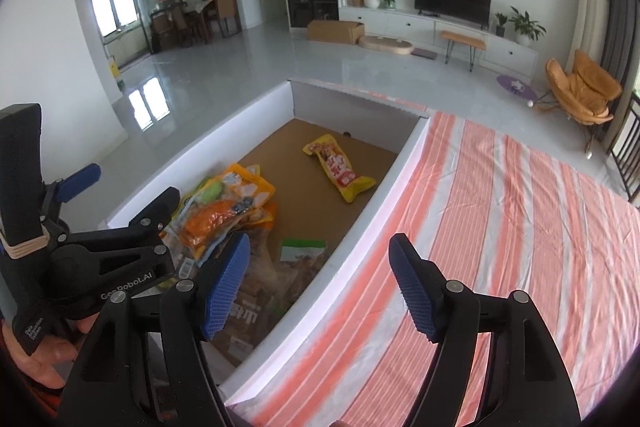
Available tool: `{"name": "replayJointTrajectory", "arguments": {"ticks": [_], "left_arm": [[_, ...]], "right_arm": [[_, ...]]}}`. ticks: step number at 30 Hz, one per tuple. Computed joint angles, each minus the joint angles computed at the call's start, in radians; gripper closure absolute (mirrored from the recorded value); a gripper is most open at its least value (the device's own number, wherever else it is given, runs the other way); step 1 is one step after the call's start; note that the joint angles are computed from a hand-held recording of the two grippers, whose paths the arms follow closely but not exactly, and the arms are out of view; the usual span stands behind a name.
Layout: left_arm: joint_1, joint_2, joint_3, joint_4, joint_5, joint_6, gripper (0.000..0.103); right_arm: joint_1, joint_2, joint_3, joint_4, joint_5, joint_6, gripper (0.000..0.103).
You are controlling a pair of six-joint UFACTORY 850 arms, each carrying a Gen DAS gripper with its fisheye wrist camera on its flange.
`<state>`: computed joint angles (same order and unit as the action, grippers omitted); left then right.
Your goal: Organize snacks
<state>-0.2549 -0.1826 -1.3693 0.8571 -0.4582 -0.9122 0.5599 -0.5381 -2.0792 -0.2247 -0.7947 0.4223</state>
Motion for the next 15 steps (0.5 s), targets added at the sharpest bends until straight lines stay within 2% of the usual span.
{"name": "replayJointTrajectory", "arguments": {"ticks": [2,6,7,15], "left_arm": [[0.008,0.005,0.005,-0.024,0.015,0.025,0.000],[-0.004,-0.004,-0.010,0.055,-0.064,-0.038,0.000],[-0.003,-0.003,-0.009,0.056,-0.063,-0.037,0.000],[0.041,-0.011,-0.044,-0.284,-0.014,0.272,0.000]], "right_arm": [[0.004,-0.004,-0.009,-0.009,-0.012,0.007,0.028],[0.007,-0.016,-0.032,-0.020,-0.029,0.023,0.028],[0.007,-0.021,-0.041,-0.018,-0.033,0.022,0.028],[0.011,-0.057,-0.091,-0.001,-0.064,0.000,0.028]]}}
